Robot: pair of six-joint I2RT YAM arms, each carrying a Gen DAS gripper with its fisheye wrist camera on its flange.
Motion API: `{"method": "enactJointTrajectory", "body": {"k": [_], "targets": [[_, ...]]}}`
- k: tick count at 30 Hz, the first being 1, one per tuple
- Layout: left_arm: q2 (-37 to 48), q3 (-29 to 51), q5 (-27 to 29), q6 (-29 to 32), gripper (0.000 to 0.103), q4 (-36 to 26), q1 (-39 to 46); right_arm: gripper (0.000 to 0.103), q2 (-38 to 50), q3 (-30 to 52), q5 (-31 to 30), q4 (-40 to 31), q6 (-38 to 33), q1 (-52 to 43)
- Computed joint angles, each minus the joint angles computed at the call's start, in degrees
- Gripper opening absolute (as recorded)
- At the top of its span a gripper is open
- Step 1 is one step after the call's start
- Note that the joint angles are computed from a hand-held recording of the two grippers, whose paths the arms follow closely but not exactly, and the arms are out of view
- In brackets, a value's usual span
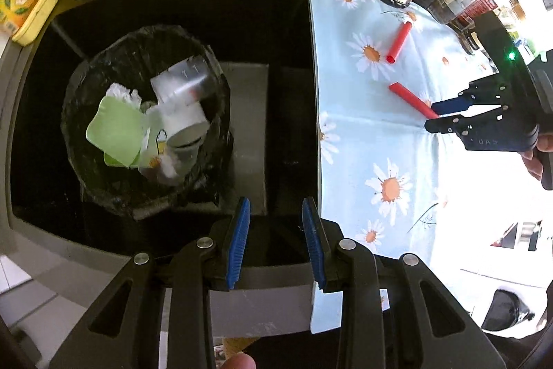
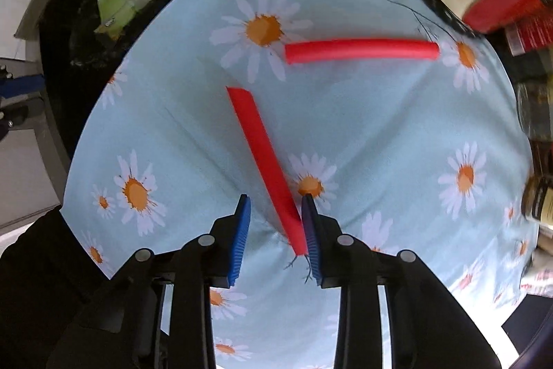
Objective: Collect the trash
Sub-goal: 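Move back to the table and grasp a red straw with the right gripper, then grasp the other red straw with the left gripper while the right holds its straw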
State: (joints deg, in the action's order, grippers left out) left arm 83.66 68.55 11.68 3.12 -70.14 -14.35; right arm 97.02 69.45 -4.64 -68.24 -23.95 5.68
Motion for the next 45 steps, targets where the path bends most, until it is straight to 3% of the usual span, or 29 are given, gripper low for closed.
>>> {"method": "enactJointTrajectory", "body": {"k": [4,5,6,7,18,22,23,25,45], "targets": [[-0.69,-1.08,-0.54,-2.07,0.030,0.17,-1.21,0.031,0.54,0.96,0.69,-0.51,-1.77,0.27],[-0.69,-1.25,-0.59,-2.39,0.030,0.20,-1.65,0.029,0.45,1.04,1.22,-0.55,-1.97,0.43],[-0.60,-1.45,-0.67,-2.69,0.030,0.29,-2.25,0.018,0.37,0.67,1.69,-0.09,-1.79,0.63],[-0.47,-1.46,-0.75,-2.95,0.030,0.36,-2.78,0.017,0.99,0.87,1.66,0.02,-1.27,0.99],[5.85,5.98,-1.00,-1.48,0.030,-0.54,-7.25,0.013,-1.12,0.03,-2.79,-2.16,-1.63,-5.15],[10.05,10.82,-1.67,-0.43,0.031,-1.12,-10.10,0.013,-4.95,-1.84,-5.38,-3.68,-1.72,-8.95],[11.74,12.53,-1.98,-0.02,0.038,-1.37,-11.06,0.013,-6.34,-2.58,-6.51,-4.08,-1.52,-10.48],[14.41,15.40,-1.97,0.59,0.041,-1.56,-12.47,0.013,-9.04,-4.22,-7.85,-4.94,-1.32,-12.73],[44.56,51.19,-7.79,6.17,0.040,-9.32,-26.54,0.013,-25.75,-15.86,-10.87,-12.62,-9.33,-43.88]]}}
